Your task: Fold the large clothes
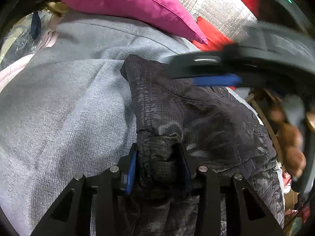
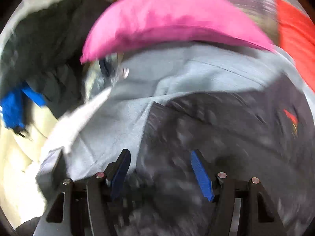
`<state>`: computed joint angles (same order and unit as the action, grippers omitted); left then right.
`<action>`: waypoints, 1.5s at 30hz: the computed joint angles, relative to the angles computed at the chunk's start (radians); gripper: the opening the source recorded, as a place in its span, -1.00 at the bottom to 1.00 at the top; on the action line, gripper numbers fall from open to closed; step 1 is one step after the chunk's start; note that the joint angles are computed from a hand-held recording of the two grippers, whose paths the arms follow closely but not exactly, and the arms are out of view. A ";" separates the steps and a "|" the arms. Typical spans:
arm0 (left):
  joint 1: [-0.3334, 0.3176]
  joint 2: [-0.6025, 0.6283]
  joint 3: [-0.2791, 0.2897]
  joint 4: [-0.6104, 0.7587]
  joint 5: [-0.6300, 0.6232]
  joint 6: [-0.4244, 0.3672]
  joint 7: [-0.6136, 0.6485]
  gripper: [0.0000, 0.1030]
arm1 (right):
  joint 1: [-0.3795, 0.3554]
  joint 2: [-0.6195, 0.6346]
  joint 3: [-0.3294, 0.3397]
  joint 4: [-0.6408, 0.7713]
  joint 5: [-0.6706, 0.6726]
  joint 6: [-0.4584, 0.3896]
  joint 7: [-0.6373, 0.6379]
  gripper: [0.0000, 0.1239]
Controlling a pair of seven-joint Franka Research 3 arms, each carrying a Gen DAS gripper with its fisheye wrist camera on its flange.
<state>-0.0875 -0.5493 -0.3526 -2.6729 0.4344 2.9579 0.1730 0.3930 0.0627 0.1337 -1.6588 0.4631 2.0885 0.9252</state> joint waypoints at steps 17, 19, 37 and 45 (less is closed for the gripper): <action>0.010 -0.044 -0.010 -0.065 -0.012 0.057 -0.039 -0.33 | 0.046 0.157 0.028 0.090 -0.089 0.040 0.180 -0.45; 0.001 -0.046 0.001 -0.069 -0.021 0.063 -0.032 -0.31 | 0.003 0.112 0.028 0.050 0.040 0.034 0.110 0.19; 0.000 0.055 0.076 0.130 -0.057 -0.258 0.159 0.37 | -0.393 0.011 -0.235 -0.120 0.466 -0.145 -0.116 -0.11; -0.028 -0.104 -0.007 0.148 0.077 -0.370 0.033 0.41 | -0.453 -0.040 -0.214 -0.158 0.600 -0.161 -0.145 0.17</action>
